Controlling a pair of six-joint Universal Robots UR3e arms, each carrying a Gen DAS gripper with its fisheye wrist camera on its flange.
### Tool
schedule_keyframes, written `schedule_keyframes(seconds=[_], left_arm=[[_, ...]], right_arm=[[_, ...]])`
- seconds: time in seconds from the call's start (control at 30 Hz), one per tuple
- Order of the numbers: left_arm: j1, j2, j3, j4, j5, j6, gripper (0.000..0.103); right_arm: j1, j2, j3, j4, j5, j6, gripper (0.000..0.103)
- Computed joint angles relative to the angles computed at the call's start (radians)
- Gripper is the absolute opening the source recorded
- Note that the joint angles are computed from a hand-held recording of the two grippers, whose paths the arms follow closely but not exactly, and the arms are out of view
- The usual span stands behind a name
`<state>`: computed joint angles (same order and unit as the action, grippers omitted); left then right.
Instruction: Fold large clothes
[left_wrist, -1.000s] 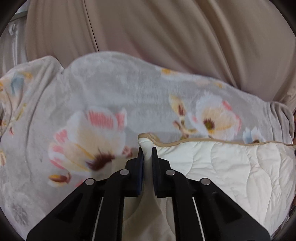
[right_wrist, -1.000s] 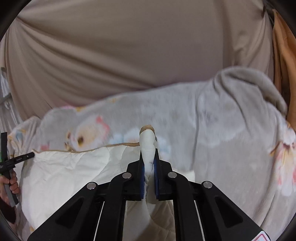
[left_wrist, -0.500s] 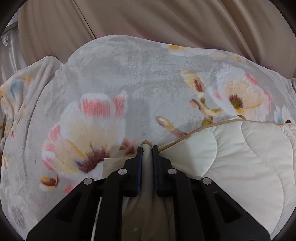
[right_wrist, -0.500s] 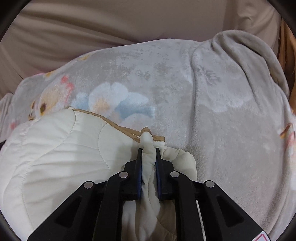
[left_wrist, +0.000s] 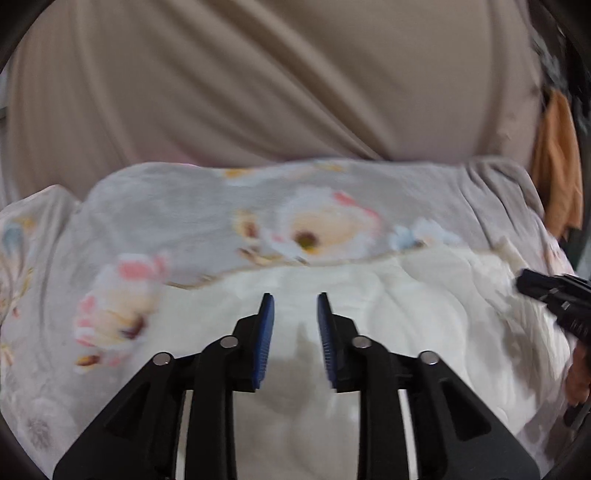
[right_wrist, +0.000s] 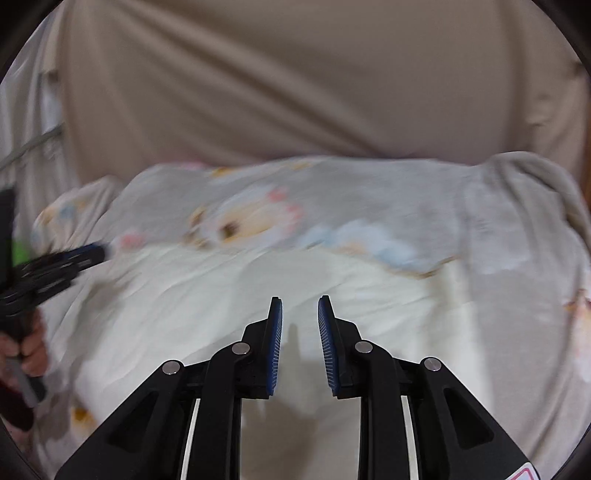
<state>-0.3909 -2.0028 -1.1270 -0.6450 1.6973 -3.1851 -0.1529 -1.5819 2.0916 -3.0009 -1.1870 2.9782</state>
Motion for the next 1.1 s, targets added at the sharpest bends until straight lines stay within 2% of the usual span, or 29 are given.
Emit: schedule_keyframes(seconds=[0.07, 0.13, 0.2, 0.3, 0.43, 0.5, 0.57, 0.63, 0.7, 0.73, 0.77, 0.8, 0.83, 0.87, 0.93, 1.1], left_arm=[[-0.048, -0.077, 0.045, -0.035, 0.041, 0.015, 0.028], [-0.046, -0.092, 0.006, -0.016, 0.049, 0.018, 0.028], [-0.011, -0.040, -0.109, 0.062, 0.034, 0.025, 0.028], [0.047, 0.037, -0.226, 0.104, 0.039, 0.019, 0.028], [0.152, 0.138, -0.412, 0.189, 0.026, 0.011, 0.028], [0.193, 0.179, -0.510, 0.250, 0.003, -0.001, 0.028], [0.204, 0.196, -0.569, 0.304, -0.009, -0.018, 0.028], [0.166, 0.175, -0.548, 0.304, 0.064, -0.009, 0.028], [0.158, 0.177, -0.534, 0.282, 0.084, -0.015, 0.028], [0.155, 0.182, -0.522, 0.260, 0.089, -0.027, 0.028], [0.162, 0.208, -0.520, 0.226, 0.078, -0.043, 0.029], [0.170, 0.233, -0.521, 0.200, 0.065, -0.058, 0.032], [0.178, 0.258, -0.524, 0.178, 0.051, -0.072, 0.045], [0.193, 0.292, -0.529, 0.148, 0.035, -0.085, 0.061], [0.225, 0.355, -0.550, 0.106, 0.004, -0.108, 0.075], [0.375, 0.528, -0.647, -0.021, -0.173, -0.105, 0.083]], right_arm=[[0.095, 0.080, -0.008, -0.042, -0.106, -0.023, 0.019], [0.116, 0.123, 0.022, -0.110, -0.174, -0.054, 0.015], [0.035, 0.072, 0.089, -0.114, -0.139, -0.067, 0.014], [-0.143, -0.035, 0.190, -0.074, -0.062, -0.078, 0.014], [-0.434, -0.133, 0.337, -0.017, 0.122, -0.142, 0.006], [-0.472, -0.122, 0.384, -0.066, 0.135, -0.160, 0.005], [-0.430, -0.068, 0.402, -0.175, 0.085, -0.150, 0.005], [-0.328, -0.014, 0.371, -0.258, -0.046, -0.115, 0.008], [-0.271, -0.026, 0.356, -0.261, -0.133, -0.088, 0.009], [-0.249, -0.068, 0.339, -0.212, -0.166, -0.056, 0.014], [-0.247, -0.121, 0.326, -0.152, -0.150, -0.036, 0.018], [-0.260, -0.184, 0.317, -0.084, -0.095, -0.030, 0.020], [-0.255, -0.237, 0.290, -0.012, -0.043, -0.025, 0.020], [-0.224, -0.257, 0.254, 0.030, -0.033, -0.013, 0.020], [-0.111, -0.227, 0.143, 0.095, -0.049, 0.009, 0.022], [0.164, 0.046, -0.198, 0.234, -0.122, 0.081, 0.023]])
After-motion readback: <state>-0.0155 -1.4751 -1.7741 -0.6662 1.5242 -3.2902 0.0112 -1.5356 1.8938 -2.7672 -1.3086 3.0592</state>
